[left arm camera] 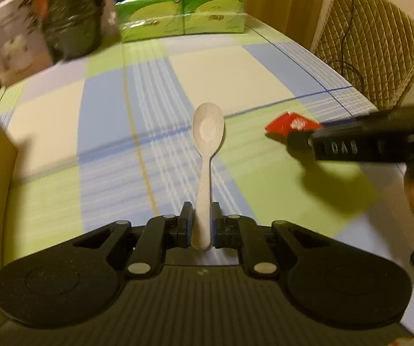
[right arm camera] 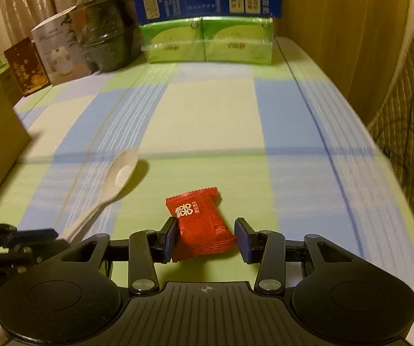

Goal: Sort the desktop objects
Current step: 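Grasp the red candy packet with the right tool while the left tool grasps the white spoon, then lift the spoon and candy packet and carry both toward the cardboard box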

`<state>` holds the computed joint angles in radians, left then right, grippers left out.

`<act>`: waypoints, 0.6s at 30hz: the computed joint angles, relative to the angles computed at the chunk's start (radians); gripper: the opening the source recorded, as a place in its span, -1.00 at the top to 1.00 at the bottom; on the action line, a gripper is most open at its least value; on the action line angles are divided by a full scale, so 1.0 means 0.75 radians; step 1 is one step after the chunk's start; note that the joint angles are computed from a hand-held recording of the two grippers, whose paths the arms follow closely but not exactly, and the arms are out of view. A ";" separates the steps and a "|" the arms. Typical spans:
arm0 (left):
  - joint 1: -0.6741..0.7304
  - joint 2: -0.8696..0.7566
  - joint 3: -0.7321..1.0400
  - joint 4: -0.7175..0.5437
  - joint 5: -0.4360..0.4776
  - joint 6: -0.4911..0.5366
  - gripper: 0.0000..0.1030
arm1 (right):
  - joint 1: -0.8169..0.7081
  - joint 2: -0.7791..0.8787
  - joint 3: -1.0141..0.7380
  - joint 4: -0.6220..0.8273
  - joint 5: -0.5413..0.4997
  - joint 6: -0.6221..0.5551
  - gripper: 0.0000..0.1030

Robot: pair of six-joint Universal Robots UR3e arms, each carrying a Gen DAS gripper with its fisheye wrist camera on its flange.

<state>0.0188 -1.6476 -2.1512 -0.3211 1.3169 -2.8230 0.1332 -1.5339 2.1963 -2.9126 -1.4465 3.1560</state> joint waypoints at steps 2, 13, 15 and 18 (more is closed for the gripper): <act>0.035 0.113 -0.083 -0.048 -0.029 0.025 0.82 | 0.023 -0.079 0.078 -0.003 0.004 0.035 0.22; 0.145 0.260 -0.251 0.030 -0.165 0.101 0.54 | 0.129 -0.025 0.125 -0.201 -0.115 0.029 0.22; 0.112 0.181 -0.222 0.121 -0.134 0.077 0.39 | 0.118 -0.013 0.124 -0.230 -0.124 0.047 0.22; 0.068 0.059 -0.174 0.254 -0.112 0.047 0.13 | 0.094 -0.005 0.120 -0.268 -0.134 0.074 0.22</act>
